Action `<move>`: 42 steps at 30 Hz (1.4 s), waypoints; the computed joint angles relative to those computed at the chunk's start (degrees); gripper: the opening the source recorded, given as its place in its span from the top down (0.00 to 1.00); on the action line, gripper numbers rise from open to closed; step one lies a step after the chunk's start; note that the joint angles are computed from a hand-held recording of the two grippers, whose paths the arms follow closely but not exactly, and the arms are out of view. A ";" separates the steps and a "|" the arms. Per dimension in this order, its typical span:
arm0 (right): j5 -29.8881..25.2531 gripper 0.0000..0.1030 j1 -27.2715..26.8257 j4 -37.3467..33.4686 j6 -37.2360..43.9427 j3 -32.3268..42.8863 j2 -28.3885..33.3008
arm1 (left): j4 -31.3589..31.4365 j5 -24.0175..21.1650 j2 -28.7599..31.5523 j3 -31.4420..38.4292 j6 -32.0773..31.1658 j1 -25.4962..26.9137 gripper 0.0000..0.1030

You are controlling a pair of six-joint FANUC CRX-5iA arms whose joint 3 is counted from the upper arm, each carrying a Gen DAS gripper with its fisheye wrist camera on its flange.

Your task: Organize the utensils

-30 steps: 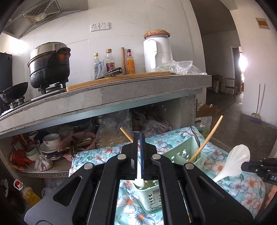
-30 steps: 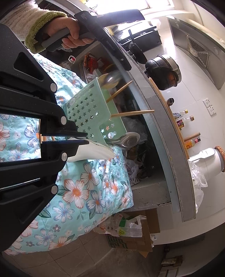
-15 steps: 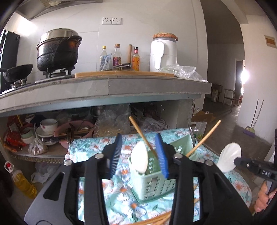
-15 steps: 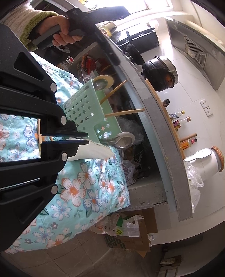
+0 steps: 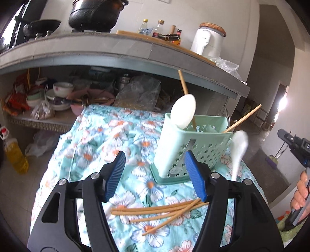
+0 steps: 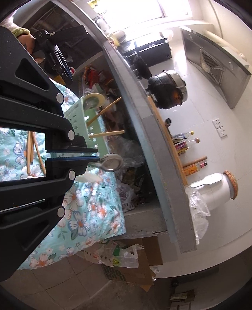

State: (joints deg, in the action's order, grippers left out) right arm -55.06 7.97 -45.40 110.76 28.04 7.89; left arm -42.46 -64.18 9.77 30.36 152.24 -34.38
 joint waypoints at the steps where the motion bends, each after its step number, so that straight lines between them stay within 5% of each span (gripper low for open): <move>1: -1.28 0.97 -0.07 0.21 -0.67 0.47 0.53 | 0.31 0.28 -0.30 -0.72 0.53 0.17 0.41; 5: -5.26 0.93 0.14 1.66 -2.29 1.86 2.20 | 1.88 0.93 -1.23 -3.04 0.99 0.99 0.41; 9: -9.99 0.71 0.44 3.53 -6.57 5.86 6.25 | 2.36 1.98 -2.47 -5.27 2.27 1.64 0.39; 15: -21.91 0.68 0.10 3.80 -16.36 18.39 16.94 | 3.56 2.74 -4.35 -8.46 4.50 2.71 0.37; 19: -21.65 0.63 3.82 9.99 -14.50 17.30 17.19 | 4.00 2.43 -4.96 -9.68 5.86 3.07 0.37; 24: -17.26 0.63 9.64 22.52 -14.54 13.86 17.46 | 4.98 2.39 -5.13 -10.27 6.37 3.52 0.37; 26: -16.34 0.72 10.40 24.69 -15.03 13.54 18.10 | 4.89 2.05 -5.05 -10.06 6.10 3.35 0.37; 28: -17.47 0.91 9.66 23.33 -15.77 14.53 18.99 | 4.49 1.65 -5.01 -9.83 6.11 3.02 0.37; 30: -16.51 0.96 8.98 22.23 -15.43 13.38 18.05 | 4.13 1.27 -5.01 -9.65 6.34 2.74 0.37; 38: -9.12 0.97 12.67 36.07 -8.01 -0.81 7.10 | 3.85 1.79 -5.19 -10.11 7.33 2.23 0.37; 42: -13.12 0.96 15.21 40.71 2.61 -6.14 2.55 | 4.13 2.48 -5.24 -10.32 7.37 2.26 0.37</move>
